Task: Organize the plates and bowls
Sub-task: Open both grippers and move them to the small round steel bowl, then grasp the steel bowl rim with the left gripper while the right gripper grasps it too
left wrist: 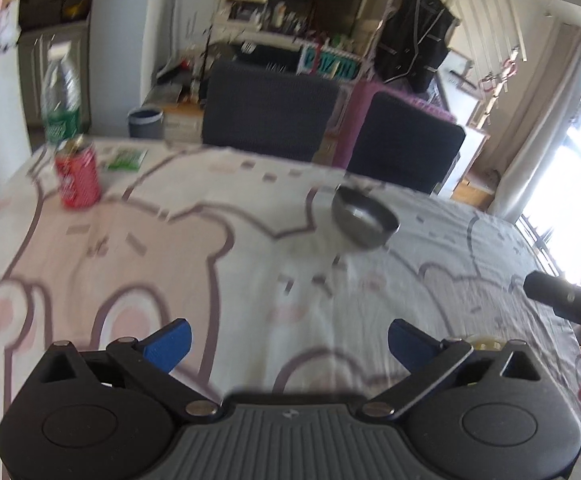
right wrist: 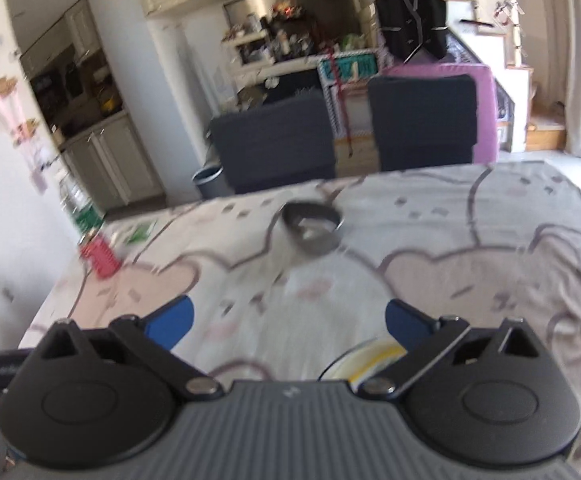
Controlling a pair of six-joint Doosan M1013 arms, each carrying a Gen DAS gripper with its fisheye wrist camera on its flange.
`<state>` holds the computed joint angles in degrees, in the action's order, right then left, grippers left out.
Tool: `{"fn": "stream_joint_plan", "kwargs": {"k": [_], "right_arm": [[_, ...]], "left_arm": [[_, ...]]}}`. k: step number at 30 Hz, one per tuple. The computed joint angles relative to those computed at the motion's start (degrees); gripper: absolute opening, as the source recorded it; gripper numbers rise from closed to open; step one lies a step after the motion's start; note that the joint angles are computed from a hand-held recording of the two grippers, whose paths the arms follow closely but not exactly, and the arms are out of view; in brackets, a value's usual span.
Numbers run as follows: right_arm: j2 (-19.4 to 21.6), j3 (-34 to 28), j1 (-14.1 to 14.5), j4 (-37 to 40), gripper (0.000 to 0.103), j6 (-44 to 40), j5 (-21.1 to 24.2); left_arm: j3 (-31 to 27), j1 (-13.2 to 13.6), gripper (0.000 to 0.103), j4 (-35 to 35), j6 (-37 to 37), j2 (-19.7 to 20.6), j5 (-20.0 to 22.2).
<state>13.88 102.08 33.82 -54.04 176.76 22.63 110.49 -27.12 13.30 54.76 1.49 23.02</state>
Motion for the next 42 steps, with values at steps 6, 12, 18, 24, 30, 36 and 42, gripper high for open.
{"fn": "stream_joint_plan", "kwargs": {"k": [6, 12, 18, 24, 30, 36, 42], "right_arm": [[2.11, -2.74, -4.66, 4.47, 0.103, -0.49, -1.09], [6.11, -6.08, -8.22, 8.45, 0.103, -2.74, -4.03], [11.91, -12.97, -10.66, 29.79, 0.103, -21.31, -1.24], [16.29, -16.70, -12.23, 41.51, 0.087, -27.11, -0.85], [18.19, -17.61, -12.67, 52.55, 0.066, -35.74, -2.68], [19.53, -18.89, -12.07, 50.03, 0.036, -35.50, -1.52], [18.96, -18.05, -11.83, 45.47, 0.010, -32.95, -2.71]], "left_arm": [[-6.06, 0.35, 0.103, -5.25, 8.15, 5.21, -1.95], [-14.27, 0.93, 0.103, -11.22, 16.20, 12.74, -4.28], [-22.29, 1.89, 0.101, -13.80, 21.17, 20.53, -1.53], [-28.73, 2.67, 0.093, -15.45, 24.46, 26.49, 3.27], [-33.67, 2.27, 0.068, -11.93, 24.32, 30.66, 8.64], [-36.07, 2.01, 0.029, -10.07, 24.34, 32.53, 12.99], [-34.65, 2.69, 0.007, -17.35, 28.24, 31.49, 11.92]]}}
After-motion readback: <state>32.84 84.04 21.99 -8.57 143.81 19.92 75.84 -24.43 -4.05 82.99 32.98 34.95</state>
